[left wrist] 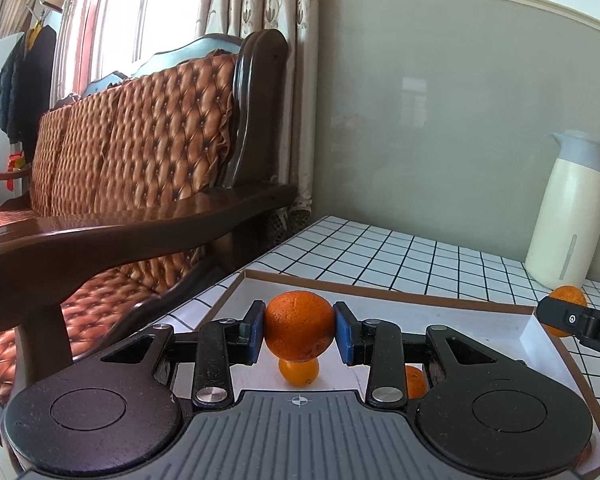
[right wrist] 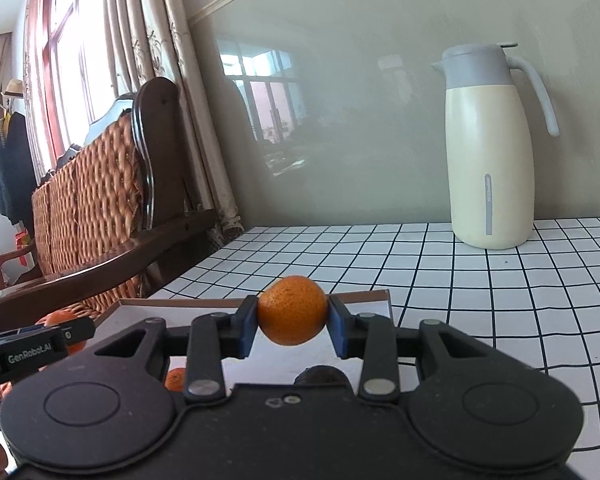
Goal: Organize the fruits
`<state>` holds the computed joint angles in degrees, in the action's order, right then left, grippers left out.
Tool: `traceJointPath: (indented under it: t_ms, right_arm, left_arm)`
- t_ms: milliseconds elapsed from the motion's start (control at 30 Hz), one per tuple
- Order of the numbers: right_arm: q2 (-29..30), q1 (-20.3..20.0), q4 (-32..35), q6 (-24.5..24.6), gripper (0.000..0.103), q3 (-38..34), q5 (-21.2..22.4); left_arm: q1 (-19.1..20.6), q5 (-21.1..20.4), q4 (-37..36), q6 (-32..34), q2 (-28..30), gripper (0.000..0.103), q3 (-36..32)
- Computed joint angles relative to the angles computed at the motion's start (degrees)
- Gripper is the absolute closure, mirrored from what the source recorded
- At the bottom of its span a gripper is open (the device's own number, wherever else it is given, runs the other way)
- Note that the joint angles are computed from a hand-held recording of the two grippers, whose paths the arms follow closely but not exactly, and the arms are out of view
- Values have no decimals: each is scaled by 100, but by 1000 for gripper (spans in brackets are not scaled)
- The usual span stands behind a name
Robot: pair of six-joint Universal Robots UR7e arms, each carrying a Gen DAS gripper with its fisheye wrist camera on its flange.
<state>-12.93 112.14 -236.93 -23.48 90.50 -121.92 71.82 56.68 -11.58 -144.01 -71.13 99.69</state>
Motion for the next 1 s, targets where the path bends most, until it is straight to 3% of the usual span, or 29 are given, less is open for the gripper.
traceJointPath:
  t_ms: [267, 367, 433, 467, 500, 567, 633, 1000]
  right_arm:
    - [53, -49, 243, 81, 75, -202, -186]
    - [92, -38, 316, -14, 69, -314, -349]
    - [125, -13, 179, -118, 30, -360, -430]
    - [151, 10, -70, -157, 29, -354, -401]
    - [171, 44, -268, -274, 29, -361, -402]
    - [188, 92, -584, -617, 24, -344, -334]
    - [181, 101, -892, -687, 13, -278, -214]
    - [-39, 106, -921, -661, 6, 118, -151]
  left_arm:
    - [47, -5, 88, -27, 186, 67, -238]
    - [50, 5, 150, -37, 319, 67, -404]
    - [49, -20, 225, -23, 429, 63, -532]
    - [46, -65, 271, -41, 493, 42, -609]
    - [19, -170, 236, -56, 503, 3, -613]
    - [-48, -212, -430, 224, 320, 0, -265]
    - [-81, -132, -635, 438, 220, 0, -129]
    - [-291, -314, -765, 547, -220, 0, 327]
